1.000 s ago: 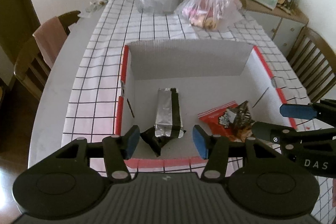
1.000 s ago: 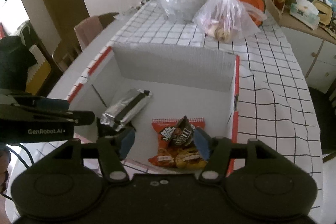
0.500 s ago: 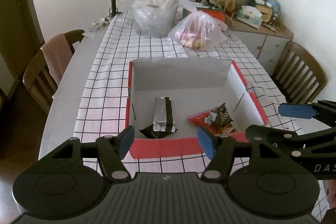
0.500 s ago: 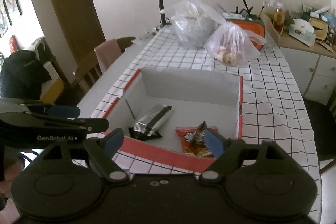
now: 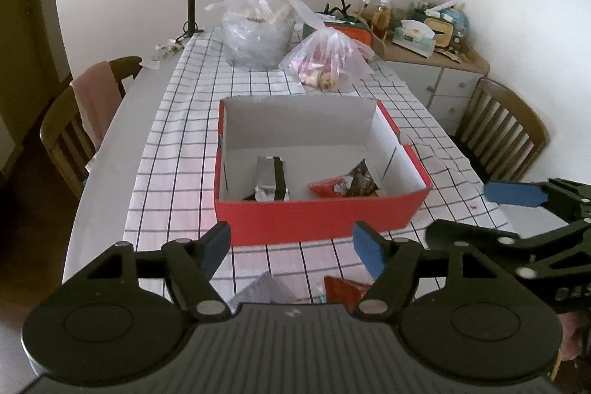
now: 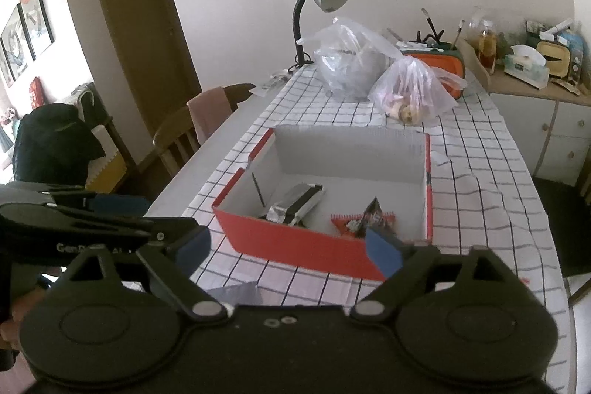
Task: Organize snacks
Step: 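Move both open tools back toward the remaining snack pile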
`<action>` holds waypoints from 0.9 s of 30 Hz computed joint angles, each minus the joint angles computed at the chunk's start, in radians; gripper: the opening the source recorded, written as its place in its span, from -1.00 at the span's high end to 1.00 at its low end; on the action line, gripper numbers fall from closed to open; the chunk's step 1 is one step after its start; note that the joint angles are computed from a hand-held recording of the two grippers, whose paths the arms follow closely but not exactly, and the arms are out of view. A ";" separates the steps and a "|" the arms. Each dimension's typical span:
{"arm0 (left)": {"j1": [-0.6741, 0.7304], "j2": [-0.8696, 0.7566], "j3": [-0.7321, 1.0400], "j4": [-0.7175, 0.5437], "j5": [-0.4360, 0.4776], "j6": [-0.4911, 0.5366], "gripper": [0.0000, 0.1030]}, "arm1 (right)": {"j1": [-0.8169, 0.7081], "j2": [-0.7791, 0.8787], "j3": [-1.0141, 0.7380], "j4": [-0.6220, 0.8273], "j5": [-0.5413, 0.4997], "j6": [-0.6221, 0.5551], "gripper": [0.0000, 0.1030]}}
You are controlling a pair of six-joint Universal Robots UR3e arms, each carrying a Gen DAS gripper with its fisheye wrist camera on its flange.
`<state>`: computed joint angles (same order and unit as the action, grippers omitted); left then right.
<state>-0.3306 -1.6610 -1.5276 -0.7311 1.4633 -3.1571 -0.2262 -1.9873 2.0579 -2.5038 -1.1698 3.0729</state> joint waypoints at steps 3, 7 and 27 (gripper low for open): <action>-0.002 0.044 -0.081 0.045 0.016 -0.013 -0.56 | -0.003 -0.058 0.056 -0.012 0.002 0.002 -0.99; 0.015 0.095 -0.175 0.084 -0.003 -0.022 -0.58 | -0.003 -0.119 0.112 0.000 -0.003 0.004 -0.99; 0.077 0.150 -0.470 0.089 -0.084 0.141 -0.59 | 0.100 -0.114 0.393 -0.094 -0.216 -0.008 -0.92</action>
